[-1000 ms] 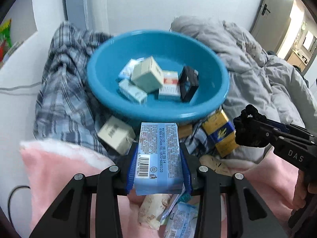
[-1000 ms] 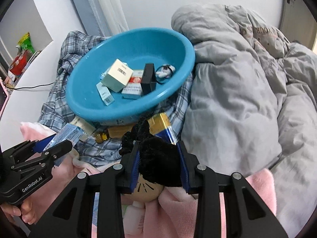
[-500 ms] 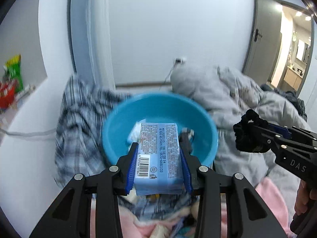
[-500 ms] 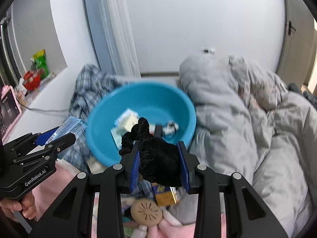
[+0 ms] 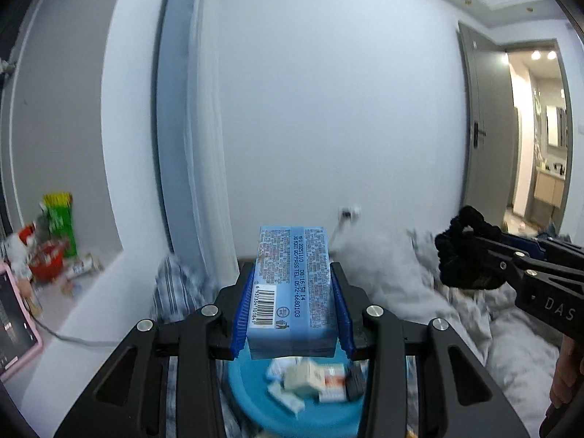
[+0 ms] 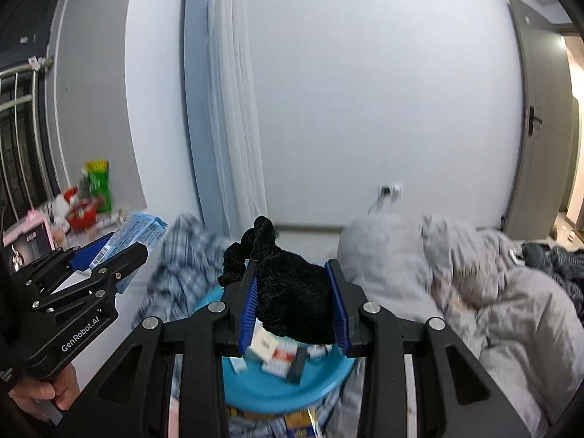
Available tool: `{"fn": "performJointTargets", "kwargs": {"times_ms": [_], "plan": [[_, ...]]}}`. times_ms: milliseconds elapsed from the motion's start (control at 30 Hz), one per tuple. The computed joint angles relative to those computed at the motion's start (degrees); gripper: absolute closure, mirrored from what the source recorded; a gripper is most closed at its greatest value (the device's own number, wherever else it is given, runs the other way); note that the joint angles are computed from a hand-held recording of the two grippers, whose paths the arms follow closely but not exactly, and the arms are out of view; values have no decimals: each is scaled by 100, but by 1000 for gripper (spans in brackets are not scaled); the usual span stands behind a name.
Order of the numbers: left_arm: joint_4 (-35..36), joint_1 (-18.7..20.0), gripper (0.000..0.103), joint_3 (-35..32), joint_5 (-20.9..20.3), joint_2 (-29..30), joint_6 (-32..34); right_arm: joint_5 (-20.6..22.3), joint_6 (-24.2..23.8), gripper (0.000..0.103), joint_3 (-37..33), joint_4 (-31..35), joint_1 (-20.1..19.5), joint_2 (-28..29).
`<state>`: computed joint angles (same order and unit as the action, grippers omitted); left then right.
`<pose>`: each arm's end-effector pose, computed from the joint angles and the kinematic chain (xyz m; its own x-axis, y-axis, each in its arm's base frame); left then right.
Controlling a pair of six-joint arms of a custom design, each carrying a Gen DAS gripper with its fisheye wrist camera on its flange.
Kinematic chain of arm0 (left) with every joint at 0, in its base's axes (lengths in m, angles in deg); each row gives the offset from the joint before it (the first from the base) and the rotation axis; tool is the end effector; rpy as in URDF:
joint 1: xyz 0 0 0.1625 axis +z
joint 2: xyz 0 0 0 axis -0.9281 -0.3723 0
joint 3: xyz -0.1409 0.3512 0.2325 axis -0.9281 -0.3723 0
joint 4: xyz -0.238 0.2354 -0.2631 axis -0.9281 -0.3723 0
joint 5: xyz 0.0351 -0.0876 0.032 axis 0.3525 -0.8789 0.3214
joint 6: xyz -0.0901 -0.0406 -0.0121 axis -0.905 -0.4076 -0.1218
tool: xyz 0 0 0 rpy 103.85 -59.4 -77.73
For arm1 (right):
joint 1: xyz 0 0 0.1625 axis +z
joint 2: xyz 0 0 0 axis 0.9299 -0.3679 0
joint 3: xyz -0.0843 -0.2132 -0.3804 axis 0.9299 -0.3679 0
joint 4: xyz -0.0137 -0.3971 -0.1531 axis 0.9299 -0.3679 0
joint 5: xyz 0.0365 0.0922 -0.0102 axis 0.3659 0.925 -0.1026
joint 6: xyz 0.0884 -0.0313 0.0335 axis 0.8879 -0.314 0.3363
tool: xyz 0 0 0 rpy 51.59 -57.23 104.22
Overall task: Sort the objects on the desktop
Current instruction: 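Carry the soap box and black item up over the blue basin with both tools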
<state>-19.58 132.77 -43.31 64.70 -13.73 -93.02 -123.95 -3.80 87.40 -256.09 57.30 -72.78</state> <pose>-0.1636 -0.7276 0.4579 -0.6221 0.4328 -0.6524 0.7800 0.2707 -0.5641 0.5379 -0.6571 0.0955 -0.7412 0.1069 0.6627 -0.5814 0.3913 -0.7134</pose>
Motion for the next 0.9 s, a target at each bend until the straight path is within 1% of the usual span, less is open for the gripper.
{"fn": "performJointTargets", "kwargs": {"times_ms": [133,267,367,400,467,533,667,767,900], "plan": [[-471,-17,62,49,412,-181,82,166,-625,70,-496,-504,103,200],[-1184,-51,62,577,716,-528,345,341,-1237,70,-942,-918,171,432],[-1587,-65,62,987,942,-734,615,503,-1709,70,-1182,-1214,190,598],[-1727,-63,62,1142,1013,-806,652,570,-1901,70,-1263,-1364,189,664],[-2062,-42,62,1481,1146,-962,611,702,-2129,70,-1314,-1650,176,733],[-2421,-34,62,1898,1163,-1156,474,857,-2172,70,-1216,-1960,138,725],[-3048,75,62,2655,1337,-1507,346,1159,-2071,70,-733,-2604,21,590],[-3015,142,62,2692,1470,-1482,402,1341,-2066,70,-253,-3037,-85,454],[-2901,224,62,2586,1429,-1391,328,1345,-1912,70,102,-3068,-206,341]]}}
